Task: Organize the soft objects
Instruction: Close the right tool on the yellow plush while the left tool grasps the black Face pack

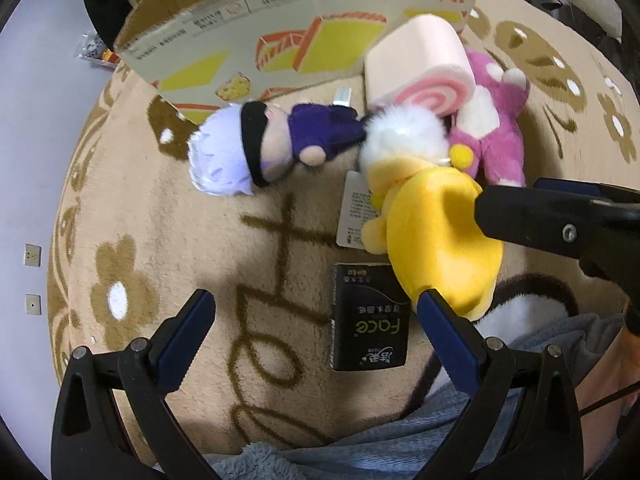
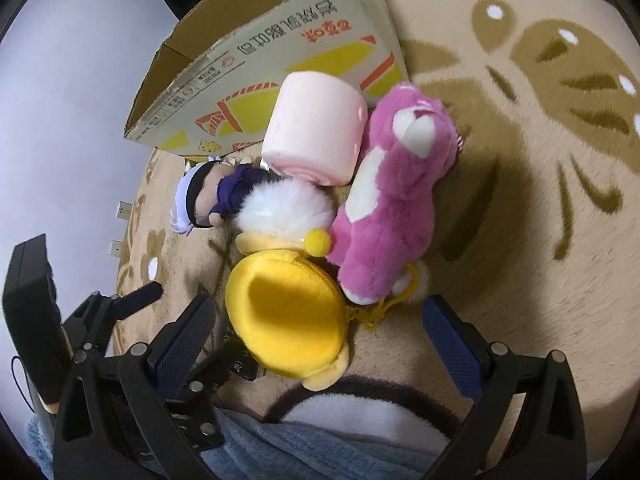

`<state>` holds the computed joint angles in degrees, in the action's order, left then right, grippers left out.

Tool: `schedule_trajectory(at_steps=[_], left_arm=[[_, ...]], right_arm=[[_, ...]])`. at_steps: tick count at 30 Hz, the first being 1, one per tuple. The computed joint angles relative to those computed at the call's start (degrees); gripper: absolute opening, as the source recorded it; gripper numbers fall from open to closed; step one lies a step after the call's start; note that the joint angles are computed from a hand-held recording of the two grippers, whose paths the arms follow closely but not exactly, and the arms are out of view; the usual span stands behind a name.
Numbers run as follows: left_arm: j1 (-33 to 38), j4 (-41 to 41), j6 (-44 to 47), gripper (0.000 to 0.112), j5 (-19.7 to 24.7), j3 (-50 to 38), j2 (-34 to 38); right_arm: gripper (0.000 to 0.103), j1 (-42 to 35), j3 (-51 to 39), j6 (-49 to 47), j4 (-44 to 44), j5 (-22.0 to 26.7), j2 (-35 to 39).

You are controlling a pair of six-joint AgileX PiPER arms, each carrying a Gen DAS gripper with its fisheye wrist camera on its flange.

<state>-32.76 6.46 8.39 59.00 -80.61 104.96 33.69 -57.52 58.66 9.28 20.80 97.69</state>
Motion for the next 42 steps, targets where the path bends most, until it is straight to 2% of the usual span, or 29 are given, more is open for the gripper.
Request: schedule_trajectory(at_steps=[6,11,18,28,32,35,37,38,39,42], left_arm=[[0.2,-1.11,0.27,0.1,1.62,-1.57,1.62],[1.62,-2.82,1.69,0.1,3.27,-2.76,3.06],[1.04,-2.29,1.45,0.1,2.97,-1.74,3.11],[3.75,-5.16,2.55,0.1,3.68,-2.69,5.61],[4.08,-5.34,2.87,0.1,3.35,-2.5,5.87],[4.66,-5.67,3.17,0.1,3.21,-2.86,6.59],[5.16,-6.4,3.2,0.098,3.39,-3.09,6.98],[5.34,-6.88,3.38,0.097,3.63,-3.08,7.09],[5.7,-7.64,3.87,0.095,4.22,-3.38,7.46],[5.97,-8.3,3.98,0.092,4.34,-3.29,7.7]], right_arm=[[0.093,0.42,-2.55,-5.8,4.5,1.03,2.28],[0.093,0.83,-5.36,-9.7,7.44,1.2,4.52],[0.093,0.75,-7.33,-13.98,11.62,0.59,7.15],[0.093,0.83,-9.02,-15.92,12.39,2.18,8.77],[0.093,0.32,-9.56,-23.14,20.34,2.01,10.42],[0.093,0.57,-11.3,-21.96,18.65,2.88,12.02],[0.084,0.87,-12.48,-18.81,14.86,3.51,12.52],[0.071,1.08,-13.1,-16.28,11.86,4.51,12.62],[0.068,1.03,-14.05,-15.12,9.96,5.78,13.1],[0.064,0.84,-13.75,-15.78,10.9,4.93,13.23]])
